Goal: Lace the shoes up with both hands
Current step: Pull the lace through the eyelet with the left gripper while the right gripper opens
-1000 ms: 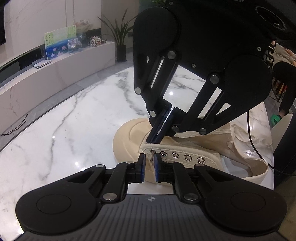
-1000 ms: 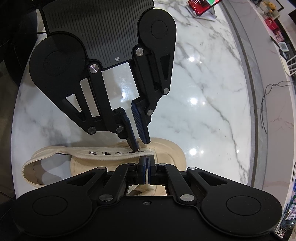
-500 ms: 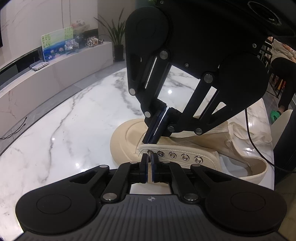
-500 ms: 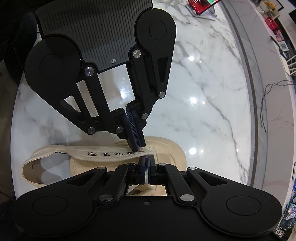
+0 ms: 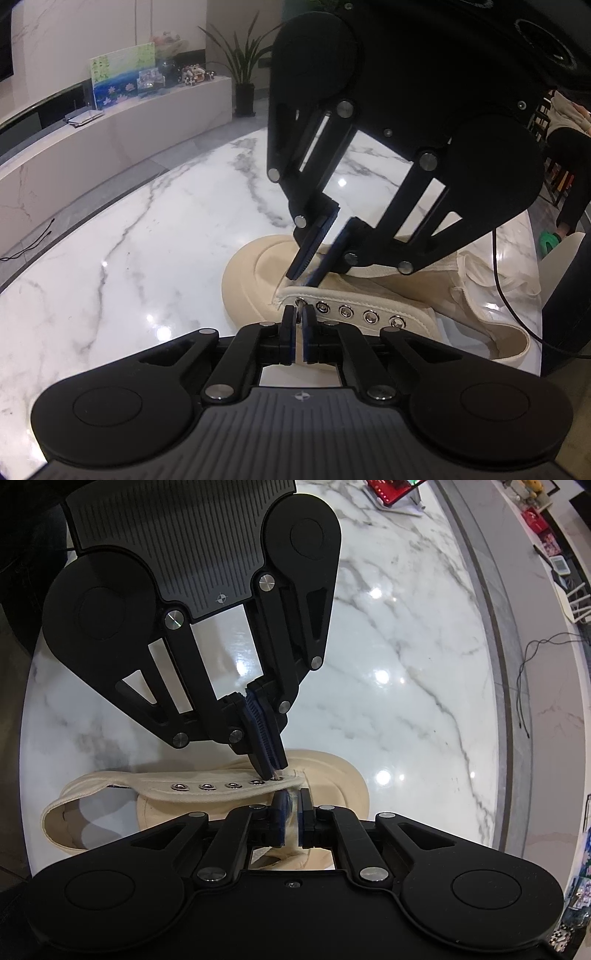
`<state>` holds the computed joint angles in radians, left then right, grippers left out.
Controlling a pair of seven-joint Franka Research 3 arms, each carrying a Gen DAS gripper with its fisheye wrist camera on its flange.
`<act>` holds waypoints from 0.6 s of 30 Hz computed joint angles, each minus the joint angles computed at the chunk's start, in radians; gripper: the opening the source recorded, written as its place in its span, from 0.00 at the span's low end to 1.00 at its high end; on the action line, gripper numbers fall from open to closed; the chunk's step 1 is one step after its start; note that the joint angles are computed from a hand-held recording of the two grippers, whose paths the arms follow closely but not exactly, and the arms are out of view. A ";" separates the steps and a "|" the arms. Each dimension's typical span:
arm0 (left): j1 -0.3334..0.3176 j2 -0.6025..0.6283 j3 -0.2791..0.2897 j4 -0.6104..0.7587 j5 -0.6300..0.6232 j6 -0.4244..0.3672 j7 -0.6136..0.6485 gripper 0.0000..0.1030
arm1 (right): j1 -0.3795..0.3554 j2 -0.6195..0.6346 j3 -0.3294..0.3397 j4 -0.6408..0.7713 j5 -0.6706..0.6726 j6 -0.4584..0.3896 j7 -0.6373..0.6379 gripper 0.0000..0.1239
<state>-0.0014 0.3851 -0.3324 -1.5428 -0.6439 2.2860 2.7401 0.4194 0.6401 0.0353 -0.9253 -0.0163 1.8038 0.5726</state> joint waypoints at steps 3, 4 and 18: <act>0.000 -0.007 0.002 -0.005 0.003 0.003 -0.007 0.02 | -0.004 -0.020 -0.001 -0.022 0.003 0.007 0.009 0.10; -0.002 -0.009 0.003 -0.007 0.007 0.005 -0.009 0.02 | -0.005 -0.035 -0.002 -0.042 0.002 0.015 0.011 0.12; -0.031 -0.132 0.043 -0.128 0.126 0.118 -0.071 0.02 | 0.010 -0.195 0.009 -0.275 -0.021 0.138 0.130 0.12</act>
